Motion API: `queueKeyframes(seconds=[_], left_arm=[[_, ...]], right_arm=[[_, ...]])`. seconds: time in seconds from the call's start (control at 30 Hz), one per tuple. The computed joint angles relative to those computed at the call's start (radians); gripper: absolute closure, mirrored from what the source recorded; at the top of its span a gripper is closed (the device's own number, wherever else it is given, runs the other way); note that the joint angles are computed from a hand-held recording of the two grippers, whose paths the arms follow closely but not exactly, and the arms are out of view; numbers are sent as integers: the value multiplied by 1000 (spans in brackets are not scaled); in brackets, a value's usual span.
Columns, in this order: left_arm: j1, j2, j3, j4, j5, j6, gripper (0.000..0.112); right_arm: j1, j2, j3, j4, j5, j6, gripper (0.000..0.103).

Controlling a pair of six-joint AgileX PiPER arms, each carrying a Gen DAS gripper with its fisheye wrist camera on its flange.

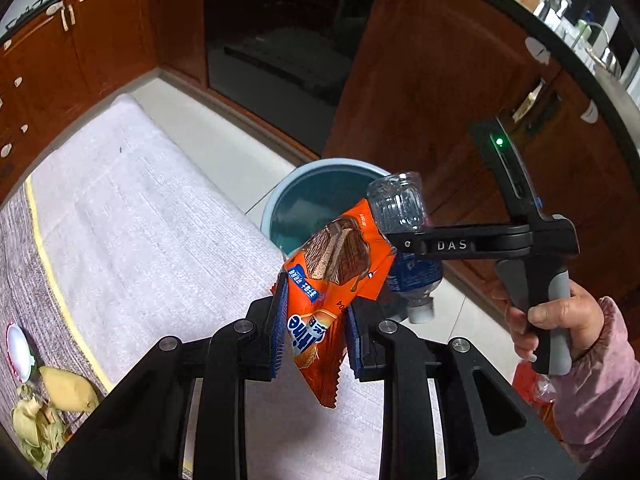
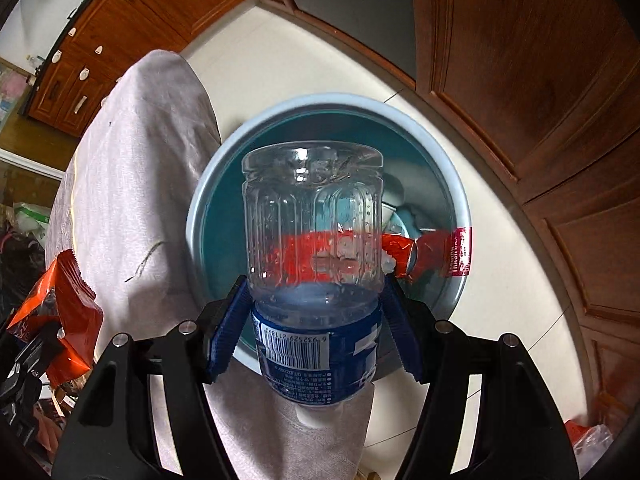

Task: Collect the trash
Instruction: 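Carry the bottle and Ovaltine packet over the teal bin, then open the right tool to drop the bottle while the left tool drops the packet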

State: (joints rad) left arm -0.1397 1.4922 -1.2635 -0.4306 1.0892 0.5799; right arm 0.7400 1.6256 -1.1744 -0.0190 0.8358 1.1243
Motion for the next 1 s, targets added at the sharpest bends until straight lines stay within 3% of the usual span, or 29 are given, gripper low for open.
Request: queueKeyframes(seconds=[0.13,0.23,0.4,0.77,0.8,0.9,1.0], left_arm=[[-12,27,-17,13,-5,-15,87],[-27,26,-16,21,-10,-22,87],[-56,30,-10,35,-22,-28,87],[-193,141,-58,102,-68,-118,83],[-198,150,-65,104,-65,-124,79],[-220,155,-65,125,-89,-149,50],[-232,146,-61,143,-98,-160,45]], right_arm=[[-18,-4,13,27,-26,-17,39],[-15,-21,17,7,-20,1,27],[4,-60,25,-36,5,49,27],[49,-166,3,-184,162,197,14],[49,-172,0,-187,169,198,14],[55,-180,-10,-190,187,192,14],[61,-175,-21,-189,193,188,14]])
